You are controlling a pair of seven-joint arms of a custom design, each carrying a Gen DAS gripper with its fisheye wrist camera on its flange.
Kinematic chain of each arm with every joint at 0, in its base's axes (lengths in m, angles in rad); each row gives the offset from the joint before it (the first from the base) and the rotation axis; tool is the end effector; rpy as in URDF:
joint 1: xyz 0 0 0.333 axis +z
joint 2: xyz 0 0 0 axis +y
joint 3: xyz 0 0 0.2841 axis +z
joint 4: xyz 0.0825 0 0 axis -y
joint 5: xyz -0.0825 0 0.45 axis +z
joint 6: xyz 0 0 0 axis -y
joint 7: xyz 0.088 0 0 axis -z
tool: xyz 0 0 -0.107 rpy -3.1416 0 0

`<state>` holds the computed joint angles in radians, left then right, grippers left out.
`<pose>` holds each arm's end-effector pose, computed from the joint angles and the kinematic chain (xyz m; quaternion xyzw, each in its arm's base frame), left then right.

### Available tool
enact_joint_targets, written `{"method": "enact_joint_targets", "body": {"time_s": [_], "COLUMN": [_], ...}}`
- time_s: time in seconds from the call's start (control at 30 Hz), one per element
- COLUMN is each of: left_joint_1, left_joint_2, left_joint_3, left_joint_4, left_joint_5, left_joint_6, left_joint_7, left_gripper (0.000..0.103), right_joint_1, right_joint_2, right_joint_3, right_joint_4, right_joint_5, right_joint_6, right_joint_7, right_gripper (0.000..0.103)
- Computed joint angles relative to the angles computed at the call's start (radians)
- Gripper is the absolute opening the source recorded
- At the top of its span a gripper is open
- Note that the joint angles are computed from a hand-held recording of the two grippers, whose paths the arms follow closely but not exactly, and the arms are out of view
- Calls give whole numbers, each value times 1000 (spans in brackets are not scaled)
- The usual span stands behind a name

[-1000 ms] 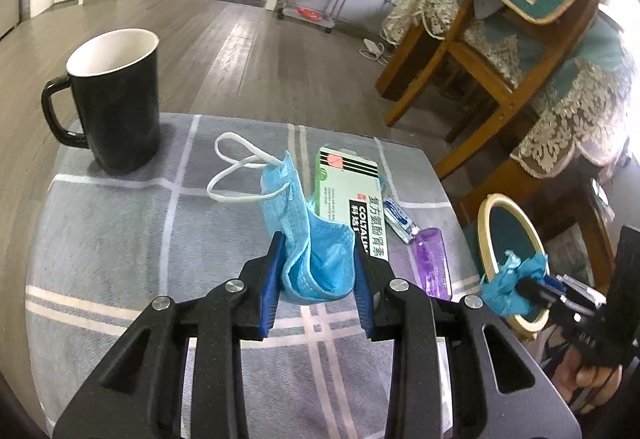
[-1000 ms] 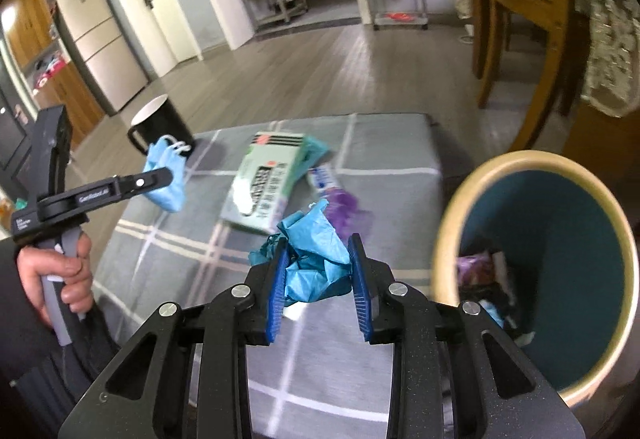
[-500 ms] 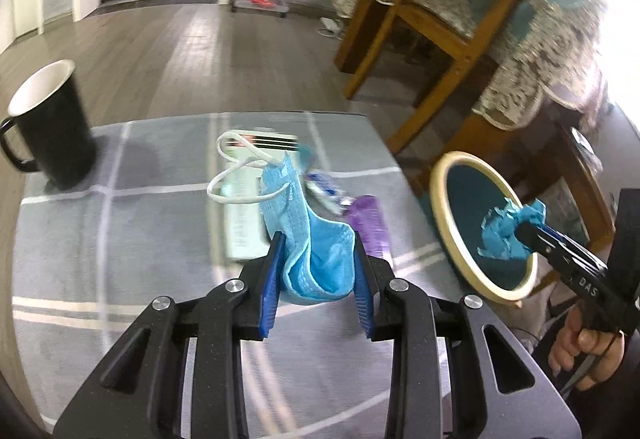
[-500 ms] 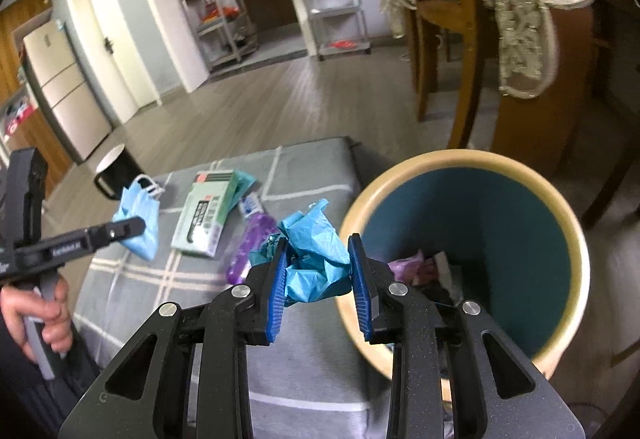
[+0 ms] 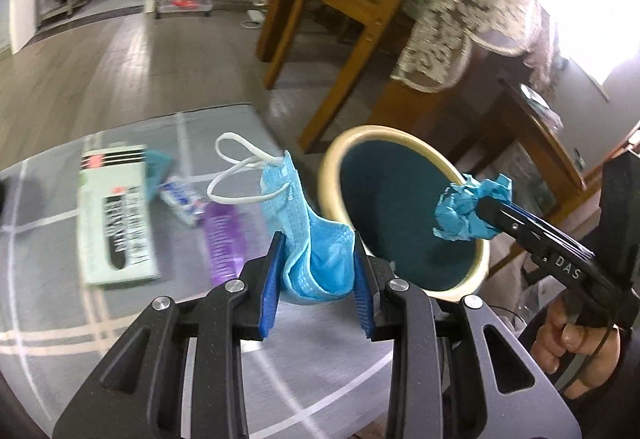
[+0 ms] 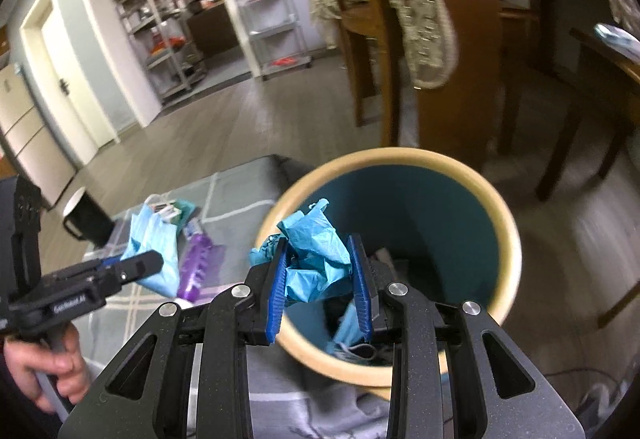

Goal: Collect trash
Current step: 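Carry the mask and glove over the bin and open both tools to drop them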

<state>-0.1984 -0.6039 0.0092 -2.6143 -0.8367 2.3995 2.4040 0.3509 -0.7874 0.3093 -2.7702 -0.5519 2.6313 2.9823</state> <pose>0.4624 -0.0944 0.4335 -0.4740 0.7973 -0.3735 0.0098 0.3490 0.2677 0.4359 -0.5200 0.7523 -0.2353 0.3289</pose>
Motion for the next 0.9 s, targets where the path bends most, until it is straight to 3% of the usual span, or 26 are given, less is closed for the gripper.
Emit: {"method": "enact_joint_targets", "body": {"time_s": [0.37, 0.73, 0.8, 0.9], "left_joint_1": [-76, -117, -119, -116], "left_joint_2": [59, 135, 149, 155], "left_joint_3": [-39, -88, -89, -88], "left_joint_4": [35, 87, 97, 101], "left_joint_5": [-61, -54, -53, -52], "left_joint_6": [9, 19, 10, 2], "left_joint_7": [21, 24, 21, 23], "left_gripper": [31, 32, 34, 44], "right_joint_1": [20, 26, 23, 19], "right_joint_2": [-109, -153, -147, -130], "right_joint_3": [-10, -24, -29, -34], "right_joint_4": [-67, -106, -105, -100], "right_joint_5": [34, 61, 66, 74], "right_joint_6": [-89, -107, -106, -101], "right_joint_7": [24, 45, 44, 45], "right_gripper": [31, 31, 31, 31]}}
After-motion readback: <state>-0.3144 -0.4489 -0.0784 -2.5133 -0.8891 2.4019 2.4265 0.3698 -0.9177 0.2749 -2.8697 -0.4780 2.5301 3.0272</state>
